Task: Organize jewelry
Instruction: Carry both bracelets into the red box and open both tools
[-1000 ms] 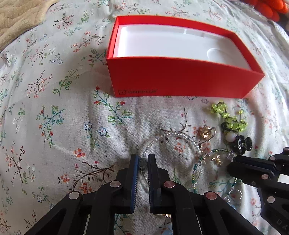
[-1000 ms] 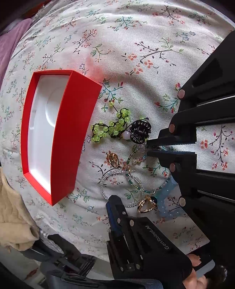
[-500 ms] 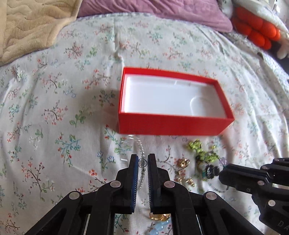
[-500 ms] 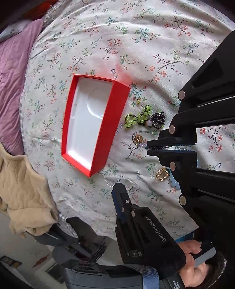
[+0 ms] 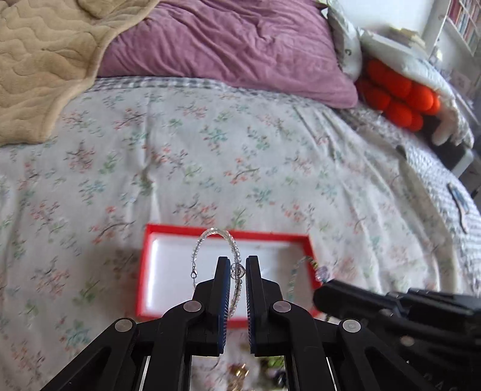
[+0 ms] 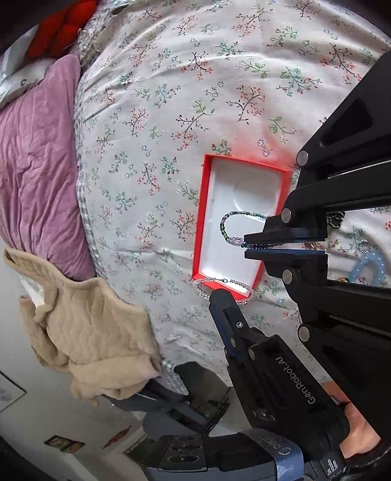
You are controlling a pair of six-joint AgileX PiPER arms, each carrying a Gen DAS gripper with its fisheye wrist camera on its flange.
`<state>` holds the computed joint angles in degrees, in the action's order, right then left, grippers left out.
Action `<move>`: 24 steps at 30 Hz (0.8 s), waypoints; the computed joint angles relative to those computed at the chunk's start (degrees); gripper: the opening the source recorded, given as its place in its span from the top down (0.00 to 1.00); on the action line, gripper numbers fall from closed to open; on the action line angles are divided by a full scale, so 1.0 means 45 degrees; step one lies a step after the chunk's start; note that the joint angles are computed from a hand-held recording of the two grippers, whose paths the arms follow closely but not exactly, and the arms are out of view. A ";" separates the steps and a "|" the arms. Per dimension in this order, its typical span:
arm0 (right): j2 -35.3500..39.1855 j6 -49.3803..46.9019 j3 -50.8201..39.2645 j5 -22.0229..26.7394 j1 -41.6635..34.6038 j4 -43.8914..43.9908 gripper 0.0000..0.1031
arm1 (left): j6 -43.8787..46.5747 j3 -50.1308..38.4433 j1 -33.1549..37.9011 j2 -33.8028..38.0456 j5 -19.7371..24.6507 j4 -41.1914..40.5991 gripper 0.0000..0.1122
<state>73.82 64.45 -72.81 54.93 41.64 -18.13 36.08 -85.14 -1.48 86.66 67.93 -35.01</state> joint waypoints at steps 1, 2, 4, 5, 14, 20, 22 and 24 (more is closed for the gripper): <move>0.0033 -0.0123 0.0087 -0.0115 -0.0241 0.0078 0.97 | -0.0041 -0.0077 -0.0117 0.0256 -0.0122 -0.0156 0.96; 0.0084 -0.0280 0.0137 -0.0192 -0.0478 0.0180 0.97 | -0.0062 -0.0111 -0.0184 0.0437 -0.0229 -0.0216 0.96; 0.0259 -0.0621 0.0250 -0.0334 -0.0894 0.0471 0.97 | -0.0224 -0.0097 -0.0323 0.0897 -0.0585 -0.0071 0.96; 0.0338 -0.0820 0.0340 -0.0488 -0.1077 0.0614 0.97 | -0.0319 -0.0016 -0.0386 0.1050 -0.0771 0.0135 0.96; 0.1031 -0.2679 0.0894 -0.2716 -0.2101 0.2433 0.97 | -0.1201 0.0326 -0.0507 0.1572 -0.1689 0.2222 0.96; 0.1506 -0.2377 0.1130 -0.2121 -0.2376 0.1990 0.97 | -0.1680 0.0608 -0.0862 0.1642 -0.2271 0.3339 0.96; 0.1472 -0.2500 0.1205 -0.1958 -0.2473 0.1977 0.97 | -0.1628 0.0594 -0.0899 0.1629 -0.2246 0.3359 0.95; 0.1356 -0.2425 0.1254 -0.1809 -0.2526 0.1878 0.96 | -0.1613 0.0641 -0.0913 0.1490 -0.2316 0.3385 0.94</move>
<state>79.92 53.54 -67.17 46.79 30.28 -9.67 28.82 -82.26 -5.59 93.36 57.51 -19.77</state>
